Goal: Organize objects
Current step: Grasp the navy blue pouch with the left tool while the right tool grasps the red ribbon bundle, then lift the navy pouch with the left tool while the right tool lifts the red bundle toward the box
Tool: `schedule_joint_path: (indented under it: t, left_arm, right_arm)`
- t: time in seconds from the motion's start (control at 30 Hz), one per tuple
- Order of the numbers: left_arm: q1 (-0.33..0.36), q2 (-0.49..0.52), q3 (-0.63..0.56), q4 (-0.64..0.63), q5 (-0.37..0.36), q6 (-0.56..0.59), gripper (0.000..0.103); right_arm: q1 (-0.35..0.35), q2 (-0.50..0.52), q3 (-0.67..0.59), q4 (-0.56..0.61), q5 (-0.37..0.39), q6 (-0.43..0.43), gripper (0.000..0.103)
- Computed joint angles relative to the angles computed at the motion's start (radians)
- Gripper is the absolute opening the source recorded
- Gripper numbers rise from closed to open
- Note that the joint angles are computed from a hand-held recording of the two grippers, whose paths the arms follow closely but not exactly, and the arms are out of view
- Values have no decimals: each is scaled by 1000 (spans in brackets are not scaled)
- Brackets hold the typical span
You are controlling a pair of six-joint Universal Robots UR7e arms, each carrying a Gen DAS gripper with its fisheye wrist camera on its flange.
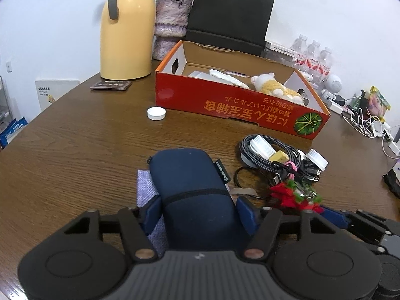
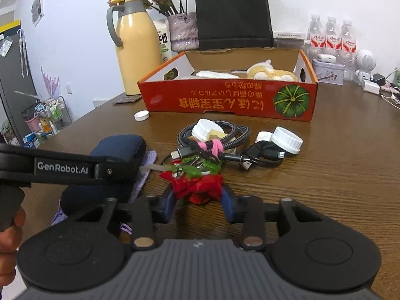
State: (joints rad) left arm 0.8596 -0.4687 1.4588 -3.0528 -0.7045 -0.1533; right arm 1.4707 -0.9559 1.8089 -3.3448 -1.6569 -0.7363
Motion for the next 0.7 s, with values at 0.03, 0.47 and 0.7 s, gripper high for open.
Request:
schedule_joint_path:
  t: [0.03, 0.47, 0.7]
  left_arm:
    - [0, -3, 5, -2, -1, 0, 62]
    - [-4, -49, 58, -26, -32, 6, 47]
    - [-16, -40, 52, 14, -20, 5, 88]
  right_arm:
    - [0, -5, 7, -6, 1, -2, 34]
    - [15, -54, 85, -70, -13, -20, 31]
    - [14, -61, 105, -102, -22, -20, 31]
